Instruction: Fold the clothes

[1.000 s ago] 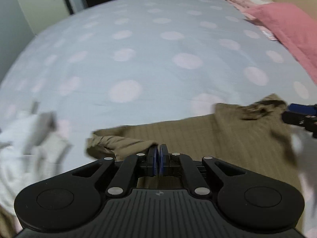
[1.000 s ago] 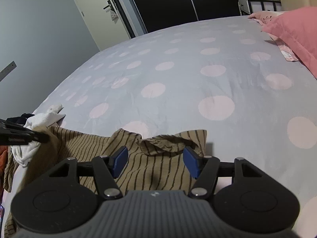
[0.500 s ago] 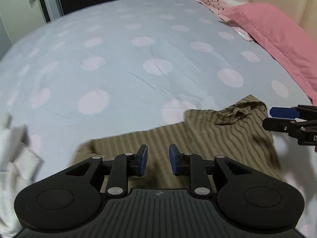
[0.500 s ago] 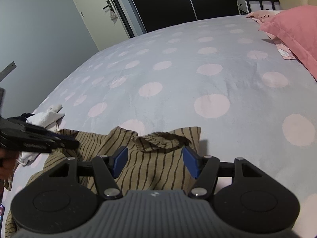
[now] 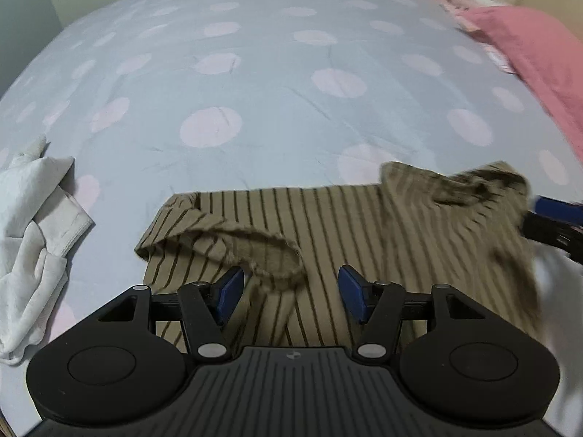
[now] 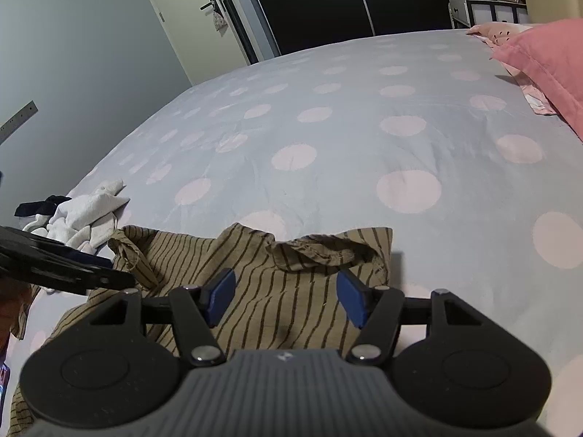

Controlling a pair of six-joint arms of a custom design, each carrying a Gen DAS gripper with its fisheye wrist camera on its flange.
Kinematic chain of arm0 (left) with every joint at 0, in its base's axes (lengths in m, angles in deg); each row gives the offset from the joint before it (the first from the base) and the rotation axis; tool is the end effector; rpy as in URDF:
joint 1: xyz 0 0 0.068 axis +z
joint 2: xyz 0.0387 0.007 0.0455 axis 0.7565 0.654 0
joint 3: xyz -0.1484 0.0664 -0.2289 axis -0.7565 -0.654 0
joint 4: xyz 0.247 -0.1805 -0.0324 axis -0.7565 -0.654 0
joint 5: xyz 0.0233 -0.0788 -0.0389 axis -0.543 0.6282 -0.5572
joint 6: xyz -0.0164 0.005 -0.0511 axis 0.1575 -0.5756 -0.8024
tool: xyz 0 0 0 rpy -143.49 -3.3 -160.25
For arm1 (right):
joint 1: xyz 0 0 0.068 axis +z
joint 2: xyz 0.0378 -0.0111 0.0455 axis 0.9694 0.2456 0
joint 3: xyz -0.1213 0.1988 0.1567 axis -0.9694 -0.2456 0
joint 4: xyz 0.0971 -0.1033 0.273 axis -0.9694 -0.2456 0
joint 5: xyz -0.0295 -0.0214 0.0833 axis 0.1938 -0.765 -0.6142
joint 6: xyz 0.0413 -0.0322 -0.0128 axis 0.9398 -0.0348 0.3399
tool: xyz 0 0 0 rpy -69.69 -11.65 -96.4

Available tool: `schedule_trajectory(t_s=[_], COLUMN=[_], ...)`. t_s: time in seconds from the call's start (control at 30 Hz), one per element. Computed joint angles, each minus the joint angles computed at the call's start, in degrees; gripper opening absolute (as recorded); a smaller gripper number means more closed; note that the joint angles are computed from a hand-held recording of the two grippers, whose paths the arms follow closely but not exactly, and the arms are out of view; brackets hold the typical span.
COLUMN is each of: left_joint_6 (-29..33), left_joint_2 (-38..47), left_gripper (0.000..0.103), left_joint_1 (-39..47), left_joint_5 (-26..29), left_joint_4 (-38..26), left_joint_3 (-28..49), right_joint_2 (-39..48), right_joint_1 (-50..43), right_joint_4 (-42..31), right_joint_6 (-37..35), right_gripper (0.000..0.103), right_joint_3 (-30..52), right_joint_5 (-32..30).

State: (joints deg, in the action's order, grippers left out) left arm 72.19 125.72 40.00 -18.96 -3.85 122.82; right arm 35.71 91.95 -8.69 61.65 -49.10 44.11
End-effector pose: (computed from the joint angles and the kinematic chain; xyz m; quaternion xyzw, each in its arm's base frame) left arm 0.2631 -0.0399 0.2218 0.0493 0.9703 0.0107 0.2365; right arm 0.2794 0.0940 0.2008 -0.1328 0.8901 0.2439 0.3613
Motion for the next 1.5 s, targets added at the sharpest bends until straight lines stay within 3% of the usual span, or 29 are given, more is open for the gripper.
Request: schedule_trajectory(t_s=[0.03,0.1,0.27,0.5,0.6,0.67,0.73,0.8,1.13,1.37,1.5], left_joint_6=[-0.8,-2.4,-0.8,-2.9,-4.3,-5.1,-4.5,-3.7,6.3,16.7,28.9], left_joint_2=[1.5,4.7,5.4,9.1,12.1,13.4,12.5,11.2,-5.2,-22.5,-32.1], left_gripper=[0.033,0.006,0.000,0.000,0.001,0.009,0.047,0.055,0.055,0.055,0.055], left_joint_1=[-0.1,0.2,-0.7,-2.0,-2.7,-3.2,-2.7,-1.9,5.7,15.1,26.7], left_joint_5=[-0.5,-0.8,-1.7,4.7,5.9,5.5,6.3,7.4,11.2,13.6,18.4], left_joint_4=[0.5,0.3,0.5,1.2,2.3,3.8,4.6,5.3,-8.6,-26.9,-39.8], left_joint_3=[0.5,2.0,4.9,10.4,10.5,9.7,8.7,7.7,6.4,5.8,7.2], right_joint_2=[0.0,-0.1,-0.2,1.2,1.3,1.3,1.6,1.6,-1.3,-9.9,-16.8], right_joint_1=[-0.2,-0.5,-2.6,-3.3,-2.7,-2.4,-2.3,-2.2,-0.3,7.7,14.9], right_joint_4=[-0.1,-0.2,0.3,1.3,1.2,1.1,1.2,1.0,-3.6,-15.6,-24.5], right_joint_6=[-0.2,-0.4,-0.7,0.0,-1.0,-1.4,-1.7,-2.0,-2.5,-3.0,0.9], right_gripper=[0.065,0.065,0.065,0.065,0.065,0.065,0.065,0.065,0.065,0.065,0.067], right_joint_3=[-0.1,-0.3,-0.8,-1.1,-1.1,-1.1,-1.0,-0.9,-0.5,1.9,4.5], right_joint_5=[-0.1,-0.1,-0.9,-0.6,-0.1,-0.1,-0.2,-0.2,1.6,11.7,16.8])
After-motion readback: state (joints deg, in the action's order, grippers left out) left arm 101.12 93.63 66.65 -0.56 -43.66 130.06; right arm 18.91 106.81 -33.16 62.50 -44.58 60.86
